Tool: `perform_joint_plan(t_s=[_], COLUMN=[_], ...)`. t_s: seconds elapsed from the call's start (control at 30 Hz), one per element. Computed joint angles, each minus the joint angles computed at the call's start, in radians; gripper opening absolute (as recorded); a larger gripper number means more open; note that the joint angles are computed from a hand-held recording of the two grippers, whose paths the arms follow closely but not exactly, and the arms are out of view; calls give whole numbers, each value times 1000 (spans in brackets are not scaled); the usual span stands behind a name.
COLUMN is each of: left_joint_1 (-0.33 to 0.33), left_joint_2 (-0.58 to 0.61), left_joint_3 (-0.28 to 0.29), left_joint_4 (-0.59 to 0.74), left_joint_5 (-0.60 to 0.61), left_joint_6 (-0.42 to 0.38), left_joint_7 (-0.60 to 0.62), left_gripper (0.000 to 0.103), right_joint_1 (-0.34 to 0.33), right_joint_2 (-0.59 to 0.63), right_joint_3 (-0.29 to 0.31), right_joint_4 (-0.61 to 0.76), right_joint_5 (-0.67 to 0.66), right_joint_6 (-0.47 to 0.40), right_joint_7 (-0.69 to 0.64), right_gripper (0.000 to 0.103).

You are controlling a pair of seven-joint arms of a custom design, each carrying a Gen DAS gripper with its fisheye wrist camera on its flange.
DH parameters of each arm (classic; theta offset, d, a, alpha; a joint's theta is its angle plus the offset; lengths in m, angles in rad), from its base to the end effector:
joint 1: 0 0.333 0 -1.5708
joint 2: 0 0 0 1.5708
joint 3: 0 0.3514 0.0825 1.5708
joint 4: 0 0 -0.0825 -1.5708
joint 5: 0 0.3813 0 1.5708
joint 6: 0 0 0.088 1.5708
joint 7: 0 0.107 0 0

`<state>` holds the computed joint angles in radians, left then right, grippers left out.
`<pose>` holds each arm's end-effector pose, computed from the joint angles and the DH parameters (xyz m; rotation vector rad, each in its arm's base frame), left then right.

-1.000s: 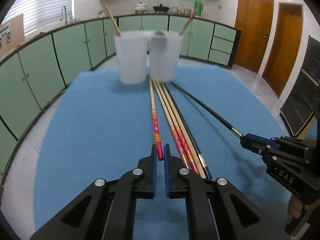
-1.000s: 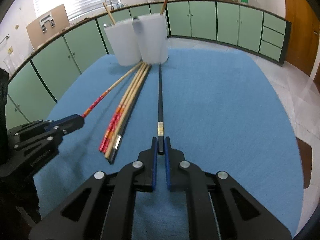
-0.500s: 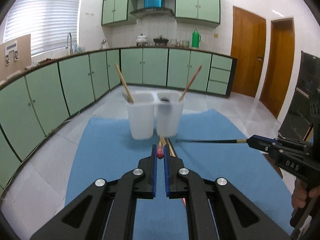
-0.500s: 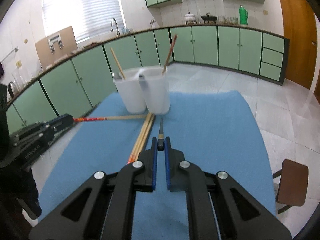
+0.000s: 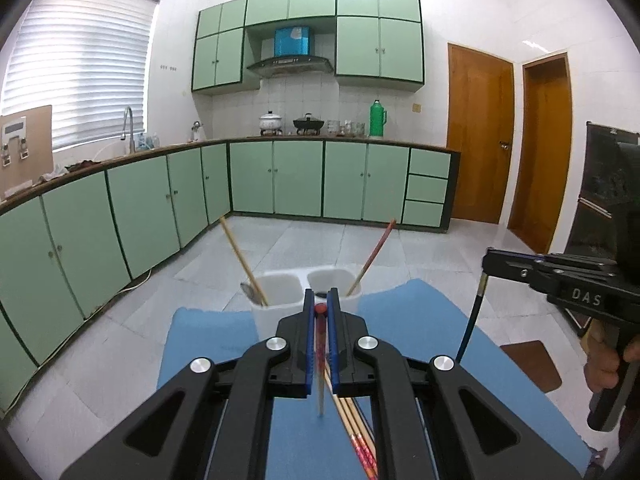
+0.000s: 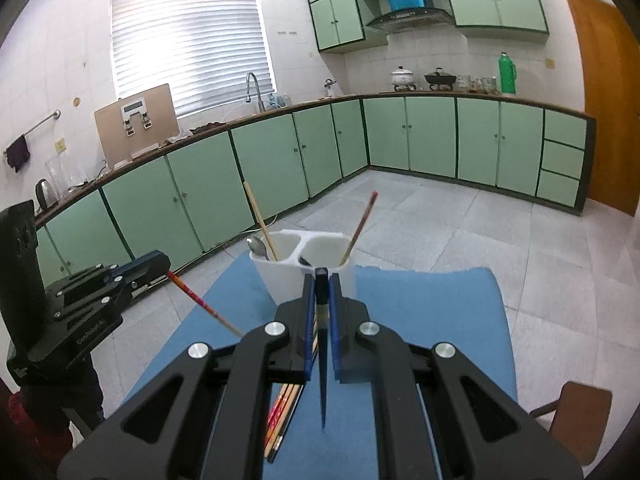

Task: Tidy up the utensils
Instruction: 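Lift both chopsticks with both tools and carry them above the white holder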

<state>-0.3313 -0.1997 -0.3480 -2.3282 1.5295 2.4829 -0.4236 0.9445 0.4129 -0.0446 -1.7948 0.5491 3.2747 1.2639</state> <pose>0.3803 -0.3213 0.4824 -1.5917 1.4003 -0.9361 0.4724 0.5183 0.4759 -1.8835 0.9510 -0.3496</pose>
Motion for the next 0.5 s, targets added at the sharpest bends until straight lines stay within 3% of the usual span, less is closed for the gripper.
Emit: perform_joint_plan(t_s=[0.13, 0.3, 0.5], left_joint_1=[7, 19, 37], left_joint_2=[-15, -25, -17], left_joint_3=[6, 4, 4], left_joint_4=[7, 33, 93], left_joint_5=[26, 62, 135], left_joint_6=[19, -1, -39], left_joint_7=[2, 9, 24], left_gripper=[6, 6, 6], right_joint_1=[-24, -89, -102], right_joint_2=[6, 16, 68], right_joint_3=[19, 91, 91], right_joint_4=[43, 103, 239], right_joint_5=[-29, -50, -70], right_joint_6=[-28, -27, -43], right_joint_7=[-13, -40, -56], right_gripper=[6, 6, 6])
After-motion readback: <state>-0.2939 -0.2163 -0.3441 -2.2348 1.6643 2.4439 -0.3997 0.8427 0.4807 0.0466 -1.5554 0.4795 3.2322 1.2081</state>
